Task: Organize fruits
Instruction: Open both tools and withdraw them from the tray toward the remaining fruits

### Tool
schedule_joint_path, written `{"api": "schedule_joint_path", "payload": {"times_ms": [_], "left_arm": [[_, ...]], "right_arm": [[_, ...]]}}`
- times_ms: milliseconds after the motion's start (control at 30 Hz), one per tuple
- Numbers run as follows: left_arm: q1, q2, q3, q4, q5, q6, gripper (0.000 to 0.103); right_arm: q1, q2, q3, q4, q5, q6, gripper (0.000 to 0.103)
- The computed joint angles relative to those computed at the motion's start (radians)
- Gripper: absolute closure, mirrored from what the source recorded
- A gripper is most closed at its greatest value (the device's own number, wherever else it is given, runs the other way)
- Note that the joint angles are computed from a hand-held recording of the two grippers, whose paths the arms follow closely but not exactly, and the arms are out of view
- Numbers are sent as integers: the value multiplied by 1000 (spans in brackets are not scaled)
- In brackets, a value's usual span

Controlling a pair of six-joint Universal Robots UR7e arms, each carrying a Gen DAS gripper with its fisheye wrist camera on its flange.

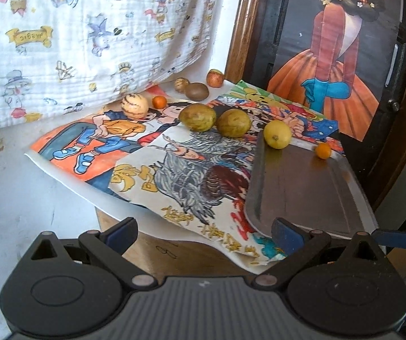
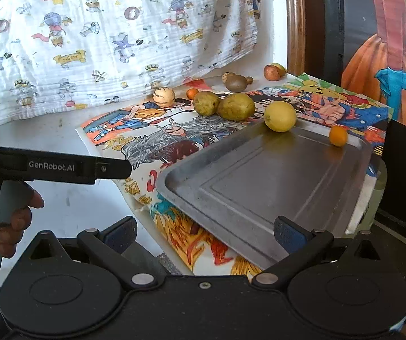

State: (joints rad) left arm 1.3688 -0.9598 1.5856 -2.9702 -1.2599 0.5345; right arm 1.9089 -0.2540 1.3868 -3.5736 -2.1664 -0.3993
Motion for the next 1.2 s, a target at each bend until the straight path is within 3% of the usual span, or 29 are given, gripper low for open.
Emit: {"api": "schedule_joint_path", "payload": {"times_ms": [467,1200], "left_arm": [[7,56,-102,27,32,-4,0],[13,149,-260,54,109,-19,0]], "right_arm": [[-33,-3,-109,133,35,-9,1],[-54,45,-267,249,60,-49,1]]}}
